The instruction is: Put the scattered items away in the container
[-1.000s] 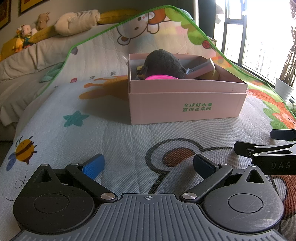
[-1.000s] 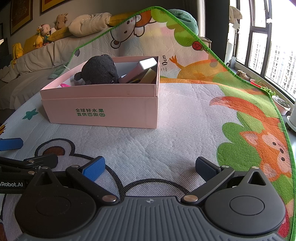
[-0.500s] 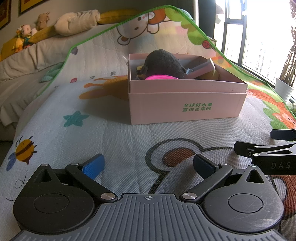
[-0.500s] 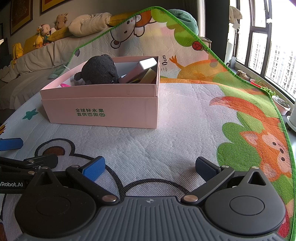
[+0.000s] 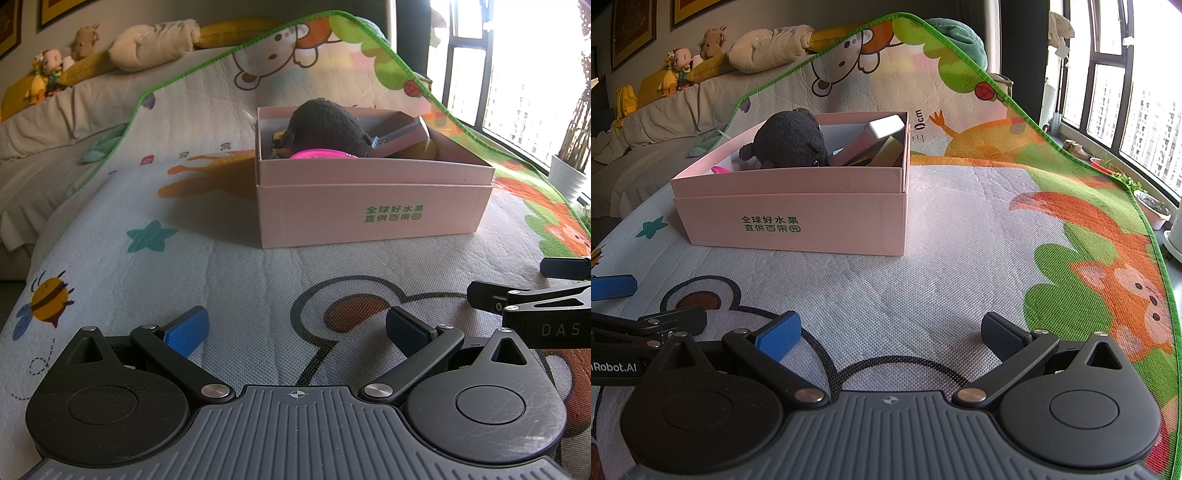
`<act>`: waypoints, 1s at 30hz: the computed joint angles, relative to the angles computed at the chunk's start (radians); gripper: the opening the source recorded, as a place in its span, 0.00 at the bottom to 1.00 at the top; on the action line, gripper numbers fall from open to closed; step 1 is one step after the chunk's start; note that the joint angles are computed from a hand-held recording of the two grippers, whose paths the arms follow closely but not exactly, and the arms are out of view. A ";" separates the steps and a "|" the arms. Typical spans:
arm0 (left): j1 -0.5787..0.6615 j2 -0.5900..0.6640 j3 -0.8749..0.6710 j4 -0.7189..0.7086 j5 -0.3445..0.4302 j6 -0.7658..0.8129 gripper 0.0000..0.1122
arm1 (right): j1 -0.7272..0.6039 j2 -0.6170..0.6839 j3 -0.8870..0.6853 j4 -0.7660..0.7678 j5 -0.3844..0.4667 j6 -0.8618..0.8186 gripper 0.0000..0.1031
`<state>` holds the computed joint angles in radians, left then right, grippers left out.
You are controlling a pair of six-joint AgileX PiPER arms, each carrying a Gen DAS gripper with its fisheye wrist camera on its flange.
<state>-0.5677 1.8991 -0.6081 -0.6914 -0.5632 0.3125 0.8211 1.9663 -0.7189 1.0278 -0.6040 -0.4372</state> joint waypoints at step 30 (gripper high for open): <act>0.000 0.002 -0.001 0.000 -0.001 0.000 0.92 | 0.002 -0.001 0.000 0.004 0.000 -0.002 1.00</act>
